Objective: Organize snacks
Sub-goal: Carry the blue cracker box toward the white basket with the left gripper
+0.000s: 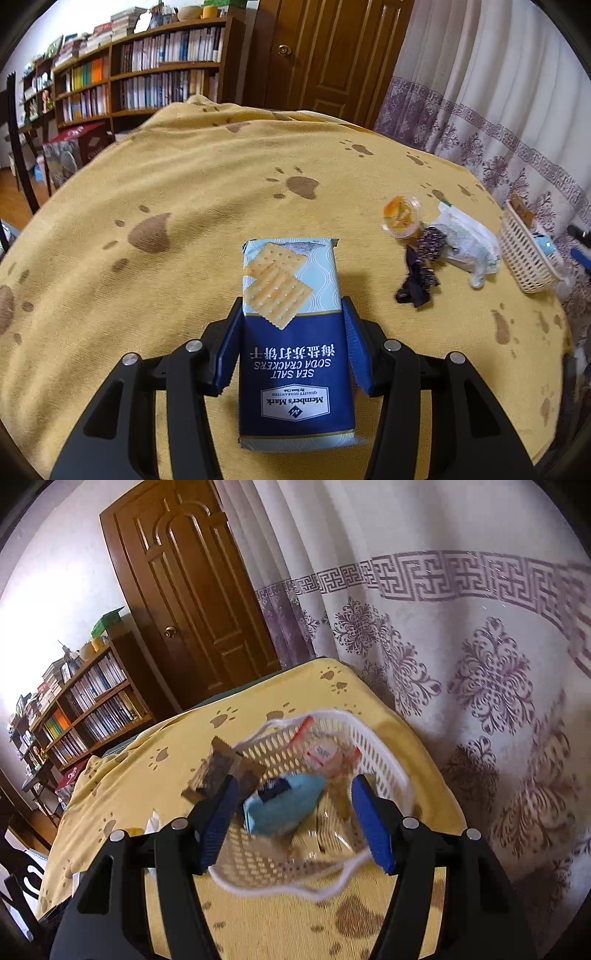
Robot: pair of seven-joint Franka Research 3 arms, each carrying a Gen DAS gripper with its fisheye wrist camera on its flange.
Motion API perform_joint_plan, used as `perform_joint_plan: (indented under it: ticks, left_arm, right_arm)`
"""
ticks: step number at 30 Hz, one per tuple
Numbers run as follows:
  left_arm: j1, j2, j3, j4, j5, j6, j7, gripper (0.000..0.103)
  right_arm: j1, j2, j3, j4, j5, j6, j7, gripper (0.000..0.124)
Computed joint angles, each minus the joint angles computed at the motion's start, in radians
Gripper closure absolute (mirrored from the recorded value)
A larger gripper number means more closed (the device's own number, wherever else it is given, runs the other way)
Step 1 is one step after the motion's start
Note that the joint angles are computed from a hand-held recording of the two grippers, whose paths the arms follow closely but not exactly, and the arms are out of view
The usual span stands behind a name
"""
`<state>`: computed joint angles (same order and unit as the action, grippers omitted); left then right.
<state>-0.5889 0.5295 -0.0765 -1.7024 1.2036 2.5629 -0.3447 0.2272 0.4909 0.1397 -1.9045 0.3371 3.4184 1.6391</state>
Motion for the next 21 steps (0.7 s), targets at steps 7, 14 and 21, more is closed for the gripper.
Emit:
perform_joint_plan:
  ticks: [7, 14, 21]
  left_arm:
    - [-0.018, 0.038, -0.003, 0.073, -0.031, 0.005, 0.074, 0.052]
    - [-0.053, 0.082, 0.008, 0.169, -0.062, -0.016, 0.166, 0.052]
    - [-0.091, 0.158, 0.018, 0.312, -0.121, -0.044, 0.3, 0.052]
  right_arm:
    - [-0.05, -0.035, 0.052, -0.106, -0.045, 0.089, 0.052, 0.058]
    - [-0.069, -0.038, 0.058, -0.157, -0.095, 0.126, 0.108, 0.058]
    - [-0.137, -0.027, 0.094, -0.18, -0.199, 0.151, 0.202, 0.058]
